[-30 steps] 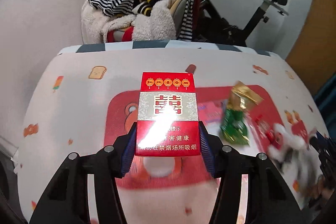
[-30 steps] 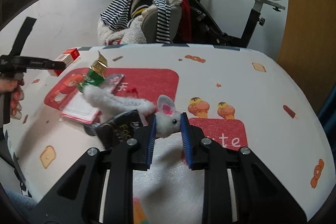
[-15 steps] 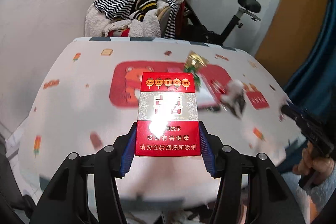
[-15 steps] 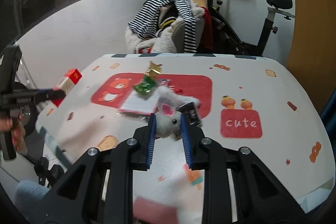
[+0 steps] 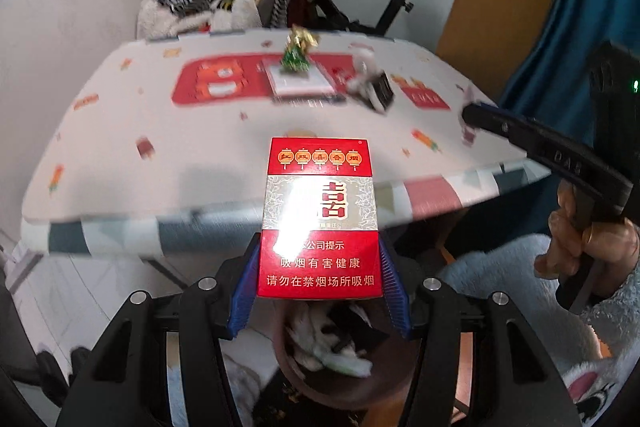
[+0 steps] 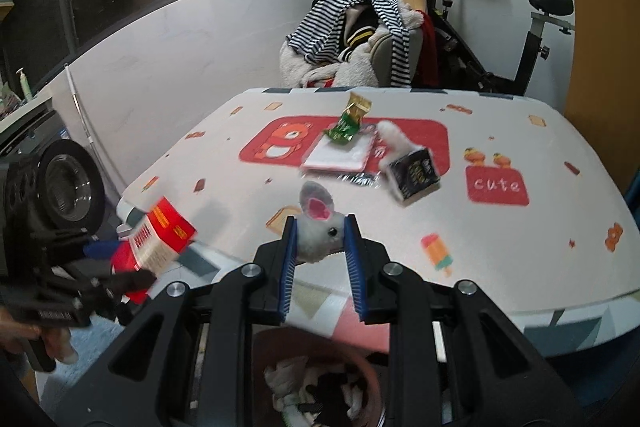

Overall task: Collect trash
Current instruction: 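Carry the cigarette pack and plush mouse down to the brown bin and open both grippers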

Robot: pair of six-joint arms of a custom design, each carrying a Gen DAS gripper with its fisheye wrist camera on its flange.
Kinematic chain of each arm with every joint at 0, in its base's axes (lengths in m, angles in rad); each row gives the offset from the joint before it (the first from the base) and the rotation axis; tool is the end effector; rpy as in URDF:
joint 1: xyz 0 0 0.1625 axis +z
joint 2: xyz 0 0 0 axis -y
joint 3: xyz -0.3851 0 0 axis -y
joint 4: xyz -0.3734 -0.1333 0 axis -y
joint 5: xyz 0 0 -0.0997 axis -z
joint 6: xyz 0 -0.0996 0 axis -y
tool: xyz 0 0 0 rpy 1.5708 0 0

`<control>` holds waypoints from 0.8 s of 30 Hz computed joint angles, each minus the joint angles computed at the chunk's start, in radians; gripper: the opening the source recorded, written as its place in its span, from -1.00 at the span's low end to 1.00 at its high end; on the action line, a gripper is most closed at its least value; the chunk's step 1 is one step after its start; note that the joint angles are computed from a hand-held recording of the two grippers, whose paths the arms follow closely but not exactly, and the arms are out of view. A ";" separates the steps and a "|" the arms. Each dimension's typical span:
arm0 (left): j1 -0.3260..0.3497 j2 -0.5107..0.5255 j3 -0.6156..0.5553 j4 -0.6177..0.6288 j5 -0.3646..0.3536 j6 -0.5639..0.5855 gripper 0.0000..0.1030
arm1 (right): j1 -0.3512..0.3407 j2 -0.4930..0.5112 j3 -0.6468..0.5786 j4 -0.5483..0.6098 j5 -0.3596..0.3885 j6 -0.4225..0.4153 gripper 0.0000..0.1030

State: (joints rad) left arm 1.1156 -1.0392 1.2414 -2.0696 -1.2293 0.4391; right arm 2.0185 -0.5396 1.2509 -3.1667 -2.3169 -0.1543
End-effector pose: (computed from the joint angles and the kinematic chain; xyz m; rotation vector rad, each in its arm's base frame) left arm -0.1509 -0.6874 0.3589 1.1350 2.5322 -0.4183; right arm 0.3765 -0.6323 0.1474 0.2713 -2.2935 1.1938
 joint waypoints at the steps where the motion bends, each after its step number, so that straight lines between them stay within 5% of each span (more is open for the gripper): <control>1: 0.001 -0.018 0.031 0.005 -0.003 -0.009 0.04 | 0.004 -0.004 0.014 -0.002 0.000 0.012 -0.49; 18: 0.016 -0.045 0.141 0.089 -0.025 -0.001 0.06 | 0.015 -0.062 0.168 -0.038 -0.003 0.109 -0.49; 20: 0.020 -0.044 0.145 0.081 -0.049 -0.007 0.56 | 0.015 -0.063 0.176 -0.039 -0.007 0.114 -0.49; 24: 0.025 -0.057 0.167 0.010 -0.069 -0.048 0.64 | 0.013 -0.062 0.187 -0.032 -0.012 0.129 -0.49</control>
